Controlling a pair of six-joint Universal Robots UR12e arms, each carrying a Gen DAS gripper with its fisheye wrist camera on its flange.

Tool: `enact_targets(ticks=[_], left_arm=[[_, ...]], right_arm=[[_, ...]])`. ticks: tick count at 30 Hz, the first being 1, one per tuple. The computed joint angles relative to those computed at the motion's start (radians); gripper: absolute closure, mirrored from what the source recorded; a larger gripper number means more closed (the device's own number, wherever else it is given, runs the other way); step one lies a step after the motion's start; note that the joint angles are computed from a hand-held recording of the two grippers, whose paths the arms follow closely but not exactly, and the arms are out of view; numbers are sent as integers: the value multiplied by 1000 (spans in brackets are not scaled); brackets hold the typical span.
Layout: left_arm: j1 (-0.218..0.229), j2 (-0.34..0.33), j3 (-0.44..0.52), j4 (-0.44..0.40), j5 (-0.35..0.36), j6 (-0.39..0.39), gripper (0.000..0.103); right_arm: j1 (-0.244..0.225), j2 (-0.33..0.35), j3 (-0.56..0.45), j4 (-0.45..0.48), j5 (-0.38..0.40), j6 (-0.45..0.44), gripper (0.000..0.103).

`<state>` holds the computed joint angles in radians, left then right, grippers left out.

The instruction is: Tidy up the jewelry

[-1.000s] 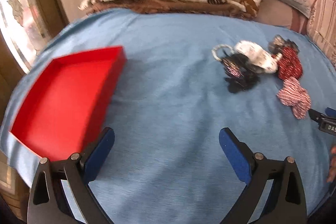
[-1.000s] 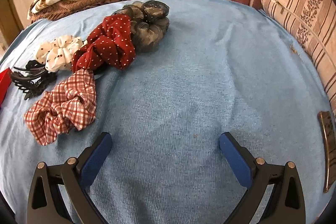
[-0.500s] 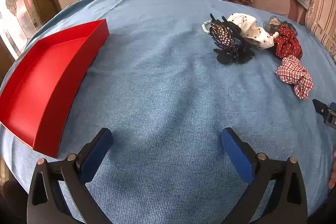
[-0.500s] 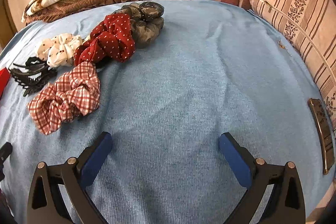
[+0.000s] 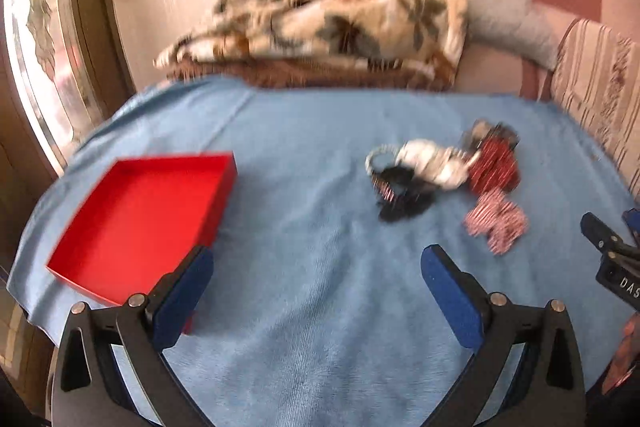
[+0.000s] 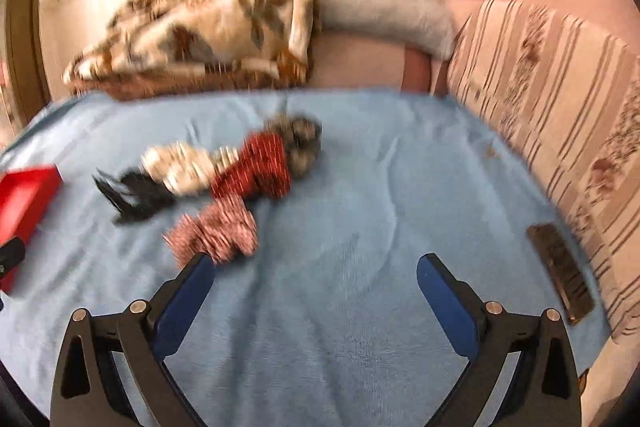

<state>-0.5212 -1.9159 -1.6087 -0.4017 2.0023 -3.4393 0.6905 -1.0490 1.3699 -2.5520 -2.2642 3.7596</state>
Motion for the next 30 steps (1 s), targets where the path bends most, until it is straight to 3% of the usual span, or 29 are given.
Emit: enact_targets(ticks=[9,14,20,25,30], left_arm=[[-11,48,-38,145,-9,69,0],[-9,68,-52,146,-47,61,0],[-27,68,-54,164,9,87,0],[-31,71,-62,195,12,104,0],[-37,67,-78,283,32,124,0]], right_arm=[[44,-14,9,-125,-116,-34,0],[63,-13,13,-192,-145,-76,0],[71,-12,12,-194,-146,-89,1],[78,-9,14,-218,-174,-100,1],[82,-6,23,-250,-193,-101,1]])
